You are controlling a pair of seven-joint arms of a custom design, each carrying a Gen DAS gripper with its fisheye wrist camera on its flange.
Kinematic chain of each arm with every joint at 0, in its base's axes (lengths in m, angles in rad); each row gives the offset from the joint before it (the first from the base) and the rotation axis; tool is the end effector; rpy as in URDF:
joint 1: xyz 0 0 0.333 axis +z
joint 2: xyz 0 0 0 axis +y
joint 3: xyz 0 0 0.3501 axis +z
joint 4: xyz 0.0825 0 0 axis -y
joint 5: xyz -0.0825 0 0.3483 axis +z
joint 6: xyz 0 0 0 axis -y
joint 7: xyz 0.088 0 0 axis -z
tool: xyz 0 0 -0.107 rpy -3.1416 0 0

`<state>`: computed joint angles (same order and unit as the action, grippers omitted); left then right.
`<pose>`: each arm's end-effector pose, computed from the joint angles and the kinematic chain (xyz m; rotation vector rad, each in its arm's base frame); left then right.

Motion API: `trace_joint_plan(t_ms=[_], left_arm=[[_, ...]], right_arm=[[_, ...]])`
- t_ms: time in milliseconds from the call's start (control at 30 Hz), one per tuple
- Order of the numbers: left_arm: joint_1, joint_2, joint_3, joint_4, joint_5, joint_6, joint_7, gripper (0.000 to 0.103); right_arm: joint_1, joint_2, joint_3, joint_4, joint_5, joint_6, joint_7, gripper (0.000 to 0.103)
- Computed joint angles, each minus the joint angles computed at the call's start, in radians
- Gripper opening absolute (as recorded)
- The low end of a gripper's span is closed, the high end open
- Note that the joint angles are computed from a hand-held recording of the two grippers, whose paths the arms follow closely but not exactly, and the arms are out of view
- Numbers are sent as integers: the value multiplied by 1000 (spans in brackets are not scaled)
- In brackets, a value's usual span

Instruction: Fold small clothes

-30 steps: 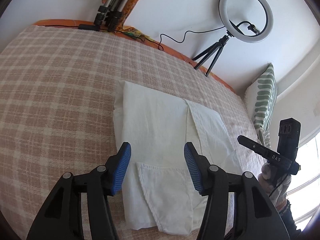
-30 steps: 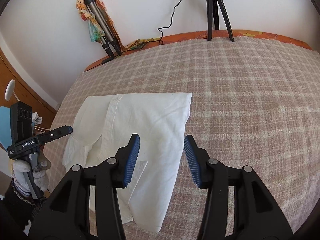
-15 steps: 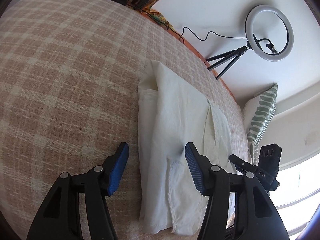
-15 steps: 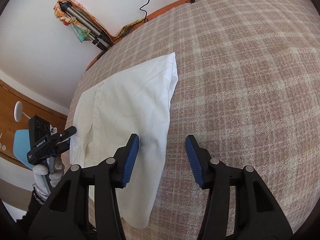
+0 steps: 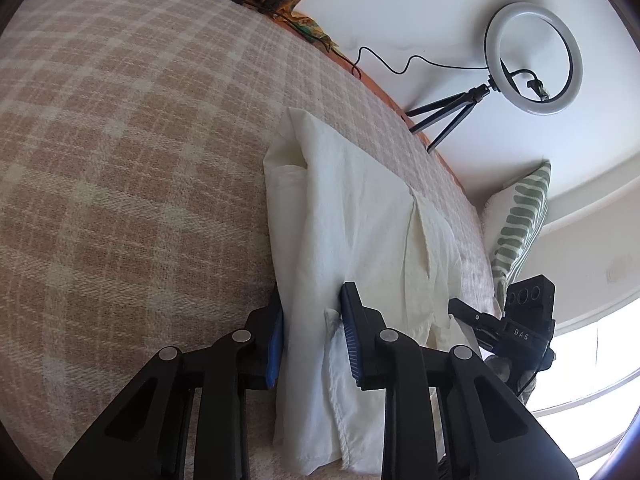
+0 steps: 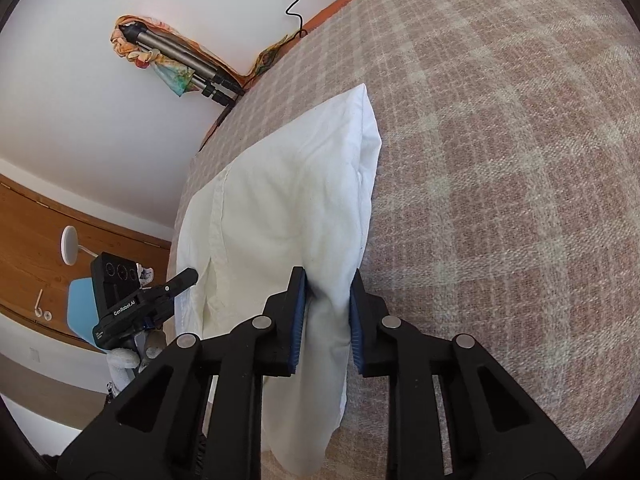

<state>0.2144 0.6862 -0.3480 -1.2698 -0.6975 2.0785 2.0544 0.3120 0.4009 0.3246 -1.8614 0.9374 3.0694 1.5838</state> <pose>0.7397 -0.0536 0.4397 1.6197 -2.0056 1.0621 0.5755 0.3096 0.4324 -1.2889 1.8767 0.2040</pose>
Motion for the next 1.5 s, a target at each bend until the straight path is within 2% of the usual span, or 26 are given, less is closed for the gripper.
trace_joint_plan(t_ms=[133,233,300,400,667,767,800,900,1067,1167,1300,1500], left_arm=[[-14,-44,4,-47,19,59,51,16],[-13,-84,-4,-95,6,105,106,13],[-7,-104,-9,-117,-16,121,137,12],[-4,-128,-12,-142,-50,133,173,11],[-39,-158,-15,-154,-105,125,218,10],[-63,-155,-21,-141,-122,131,227,10],[-73,-148,-22,-128,-123,128,222,10],[-105,-132,-30,-99,-118,137,220,10],[-173,-92,-45,-28,-70,162,212,10],[-223,-41,-54,57,-18,161,173,10],[-292,38,-66,186,64,164,122,10],[-398,175,-81,426,179,119,39,10]], right_arm=[[84,-8,-101,14,-135,-14,121,15],[106,-21,-125,12,-206,-2,174,14],[141,-31,-167,14,-280,-4,227,13],[193,-48,-231,11,-404,-9,305,13],[236,-108,-310,-25,-592,10,451,12],[299,-142,-404,-56,-716,8,554,12],[305,-152,-417,-66,-745,9,580,12],[373,-183,-522,-91,-896,-6,709,12],[423,-237,-641,-124,-1153,-51,894,12],[398,-260,-655,-134,-1243,-71,948,12],[333,-278,-635,-128,-1298,-121,944,12],[229,-290,-596,-102,-1347,-177,919,12]])
